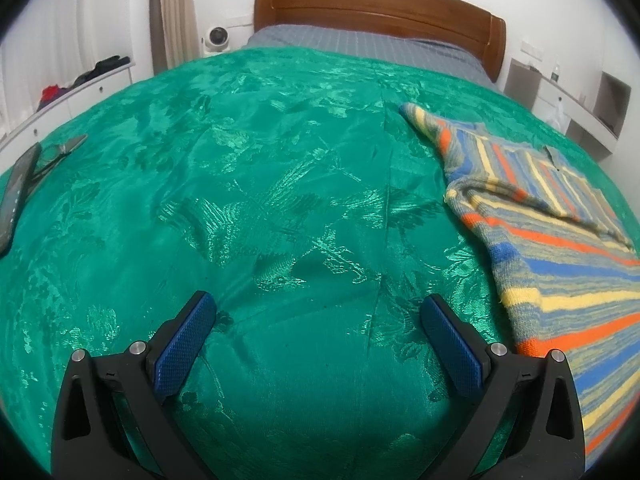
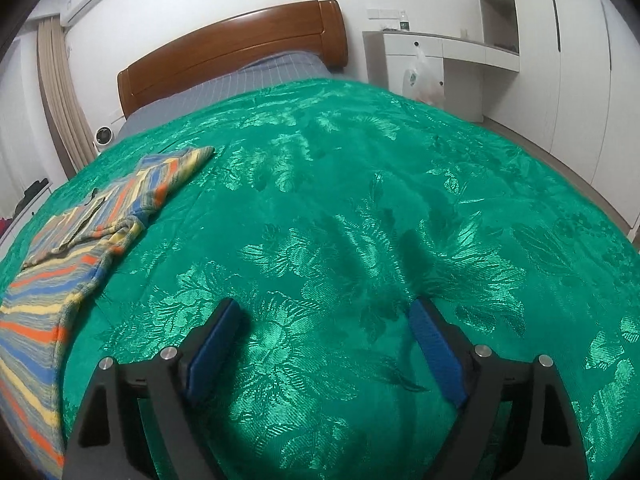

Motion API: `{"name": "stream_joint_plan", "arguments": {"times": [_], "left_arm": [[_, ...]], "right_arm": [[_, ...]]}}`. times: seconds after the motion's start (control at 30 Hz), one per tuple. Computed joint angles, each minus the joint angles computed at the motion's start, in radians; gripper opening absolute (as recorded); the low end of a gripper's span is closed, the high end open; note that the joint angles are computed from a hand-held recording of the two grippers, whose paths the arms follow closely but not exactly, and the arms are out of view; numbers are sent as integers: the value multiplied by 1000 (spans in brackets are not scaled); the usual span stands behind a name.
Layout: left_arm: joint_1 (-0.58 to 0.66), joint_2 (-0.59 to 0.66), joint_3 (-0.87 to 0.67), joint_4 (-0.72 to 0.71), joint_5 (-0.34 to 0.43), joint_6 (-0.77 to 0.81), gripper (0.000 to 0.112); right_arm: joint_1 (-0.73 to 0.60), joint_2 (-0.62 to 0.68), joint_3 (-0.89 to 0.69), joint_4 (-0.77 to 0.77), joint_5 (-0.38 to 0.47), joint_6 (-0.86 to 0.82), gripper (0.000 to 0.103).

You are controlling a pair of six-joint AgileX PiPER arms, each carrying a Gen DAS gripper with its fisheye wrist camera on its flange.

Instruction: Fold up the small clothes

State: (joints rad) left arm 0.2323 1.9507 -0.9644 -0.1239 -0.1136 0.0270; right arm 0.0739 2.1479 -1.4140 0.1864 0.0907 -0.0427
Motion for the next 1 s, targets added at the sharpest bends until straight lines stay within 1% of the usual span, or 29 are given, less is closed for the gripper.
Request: {"name": "stream_joint_plan", "arguments": {"times": [0.13, 0.17, 0.2, 0.33, 0.47, 0.57, 0.67, 0.83, 1.0], "left_arm": [[0, 1, -1, -11, 0, 10, 103], [-1, 1, -2, -38, 1, 36, 103], [-3, 2, -3, -75, 0, 73, 103], [-19, 7, -6, -311, -10, 307, 103], [-29, 12, -13, -450, -14, 449, 103], [-41, 15, -14, -599, -27, 605, 103], [-49, 16, -15, -683, -35, 692, 103], [-52, 16, -17, -732, -38, 741, 103], [-52, 16, -18, -731, -38, 740, 103]], "right_arm": [[1, 6, -8, -30, 2, 29, 87], [1, 6, -8, -33, 2, 32, 87], [2, 7, -8, -44, 2, 43, 87], [3, 7, -9, -60, 2, 59, 87], [4, 8, -9, -74, 2, 73, 87], [4, 7, -8, -76, 2, 76, 87], [3, 6, -7, -77, 2, 76, 87], [3, 5, -6, -71, 2, 70, 87], [2, 5, -5, -76, 1, 74, 87]]}}
